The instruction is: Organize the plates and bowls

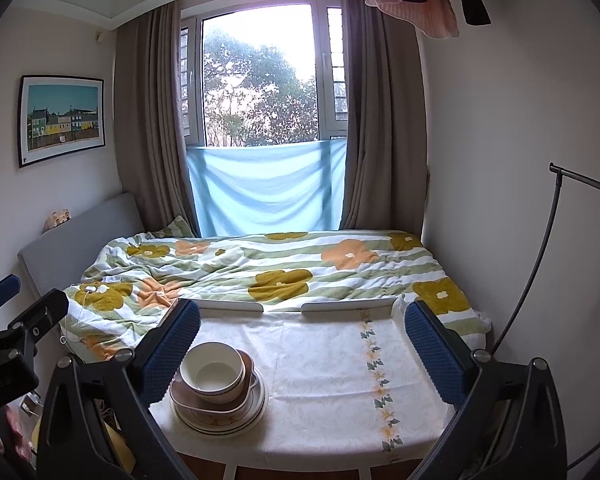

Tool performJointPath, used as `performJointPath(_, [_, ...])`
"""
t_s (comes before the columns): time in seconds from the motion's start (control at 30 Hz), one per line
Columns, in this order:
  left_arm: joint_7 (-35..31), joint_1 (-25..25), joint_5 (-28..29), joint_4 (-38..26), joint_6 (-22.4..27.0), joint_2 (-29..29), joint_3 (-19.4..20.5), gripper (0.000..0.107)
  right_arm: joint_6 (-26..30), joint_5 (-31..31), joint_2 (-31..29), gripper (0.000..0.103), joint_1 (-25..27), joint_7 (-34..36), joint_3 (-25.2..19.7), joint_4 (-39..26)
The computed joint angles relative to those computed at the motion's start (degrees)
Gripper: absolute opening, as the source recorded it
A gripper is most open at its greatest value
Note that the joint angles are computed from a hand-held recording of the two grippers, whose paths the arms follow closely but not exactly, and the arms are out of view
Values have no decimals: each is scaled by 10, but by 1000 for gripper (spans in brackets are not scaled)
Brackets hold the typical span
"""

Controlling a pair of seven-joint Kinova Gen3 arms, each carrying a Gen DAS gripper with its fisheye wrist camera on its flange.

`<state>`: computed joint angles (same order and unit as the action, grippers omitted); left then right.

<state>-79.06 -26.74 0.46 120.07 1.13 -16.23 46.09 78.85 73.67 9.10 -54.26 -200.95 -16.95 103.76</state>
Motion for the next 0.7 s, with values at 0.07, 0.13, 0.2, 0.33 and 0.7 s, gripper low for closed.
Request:
performJointPath(0.07, [1, -5, 0, 0, 2, -3, 4, 103, 0, 0, 0, 102, 0, 0, 0, 0])
performJointPath(0.13, [2, -8, 1, -1, 4, -4, 7, 103, -1, -1, 0, 102, 1, 0, 0, -1])
performJointPath(0.2, [5, -16, 0, -3, 9, -5, 15, 103, 0, -2, 1, 102, 0, 1, 0, -2])
performJointPath(0.33, [12, -34, -5, -5, 15, -10, 32, 103, 2, -3, 3, 102, -2, -1, 0, -4])
performJointPath(0.7, [54, -143, -40, -30, 66, -27, 128, 103, -3, -20, 6, 102, 1, 9, 6, -11])
